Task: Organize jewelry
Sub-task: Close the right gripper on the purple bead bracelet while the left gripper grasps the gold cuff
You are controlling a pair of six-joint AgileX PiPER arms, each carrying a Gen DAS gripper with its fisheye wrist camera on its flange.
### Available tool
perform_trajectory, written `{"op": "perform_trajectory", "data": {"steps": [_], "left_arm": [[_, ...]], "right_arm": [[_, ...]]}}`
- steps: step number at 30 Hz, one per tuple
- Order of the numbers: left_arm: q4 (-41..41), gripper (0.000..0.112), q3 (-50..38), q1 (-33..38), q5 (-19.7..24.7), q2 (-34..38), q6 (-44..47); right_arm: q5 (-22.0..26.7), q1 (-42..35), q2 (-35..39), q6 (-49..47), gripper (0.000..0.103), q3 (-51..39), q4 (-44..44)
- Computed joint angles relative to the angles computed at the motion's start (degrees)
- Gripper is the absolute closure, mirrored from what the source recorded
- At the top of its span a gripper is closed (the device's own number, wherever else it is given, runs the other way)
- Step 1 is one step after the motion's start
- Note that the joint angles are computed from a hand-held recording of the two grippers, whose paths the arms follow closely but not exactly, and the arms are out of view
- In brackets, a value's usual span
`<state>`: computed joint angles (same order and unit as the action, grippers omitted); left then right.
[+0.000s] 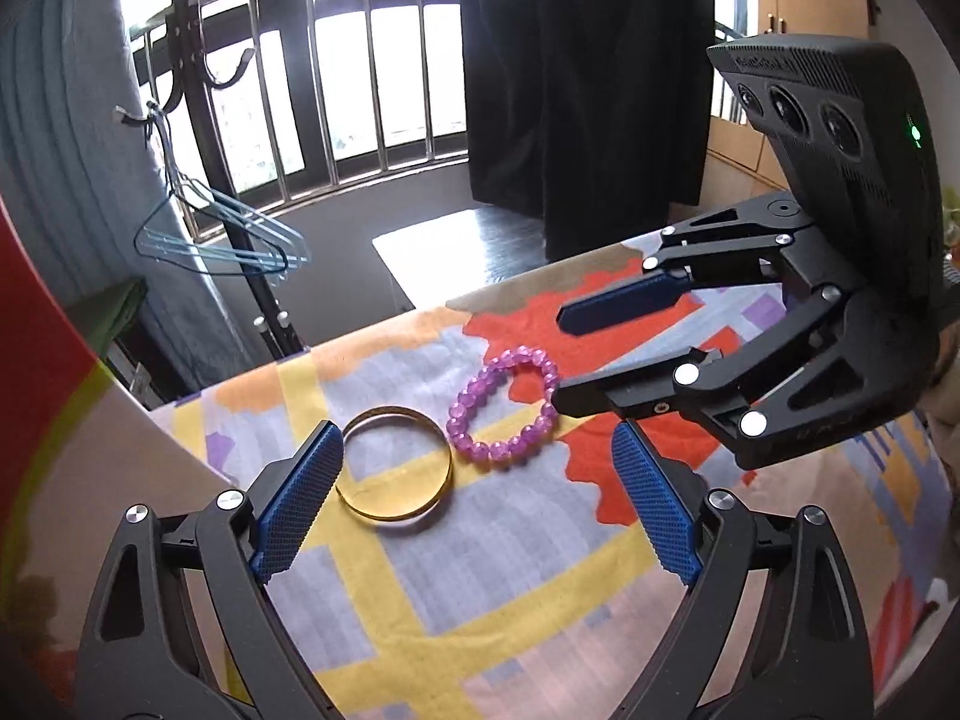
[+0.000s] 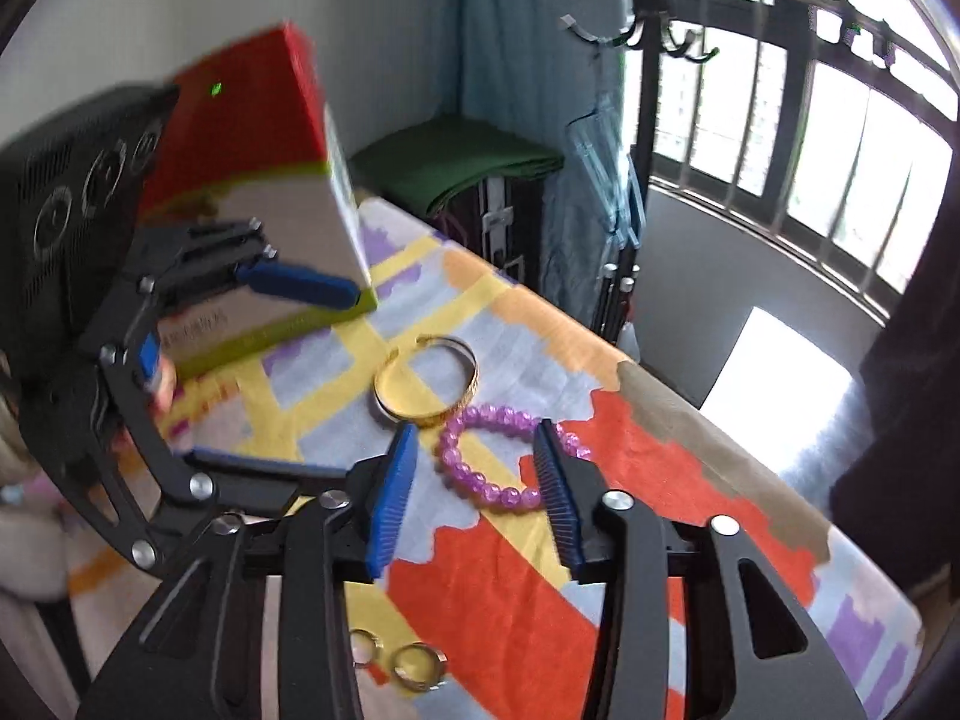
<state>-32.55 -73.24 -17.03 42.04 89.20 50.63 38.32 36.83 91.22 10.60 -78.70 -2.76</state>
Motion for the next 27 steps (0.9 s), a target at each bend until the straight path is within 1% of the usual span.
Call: {"op": "perform_trajectory", "data": {"steps": [3, 7, 11, 13, 18, 20, 22, 27], "left_arm": [[-0.8, 0.028, 0.6, -0.2, -1.4, 1.3, 1.2], [-0.2, 0.031, 0.8, -0.7, -2.4, 3.1, 2.0], [-0.6, 0.033, 1.1, -0.4, -2.5, 4.2, 3.4], [-0.3, 0.037, 0.9, -0.2, -1.8, 4.8, 3.8], [-0.2, 0.038, 0.8, 0.4, -2.4, 6.2, 3.8], [0.9, 0.038, 1.0, 0.1, -2.8, 6.7, 3.1], [1.3, 0.041, 0.9, 0.1, -2.6, 7.4, 3.5], [-1.5, 0.042, 1.6, 0.8, -2.6, 7.5, 6.6]], "right_arm": [[-0.1, -1.5, 1.0, -5.0, 0.066, 0.1, 3.6], [1.6, -2.3, 3.1, -10.0, 0.069, -1.1, 5.7], [2.0, -2.9, 4.4, -15.3, 0.069, -1.5, 9.2], [2.0, -4.0, 5.1, -20.1, 0.069, -1.5, 13.8], [3.1, -4.1, 7.0, -23.1, 0.069, -2.8, 14.6], [3.3, -4.2, 7.5, -23.7, 0.073, -3.4, 14.9], [3.9, -4.2, 8.1, -24.3, 0.085, -4.0, 15.0], [4.3, -2.5, 8.1, -23.2, 0.086, -4.3, 11.5]]}}
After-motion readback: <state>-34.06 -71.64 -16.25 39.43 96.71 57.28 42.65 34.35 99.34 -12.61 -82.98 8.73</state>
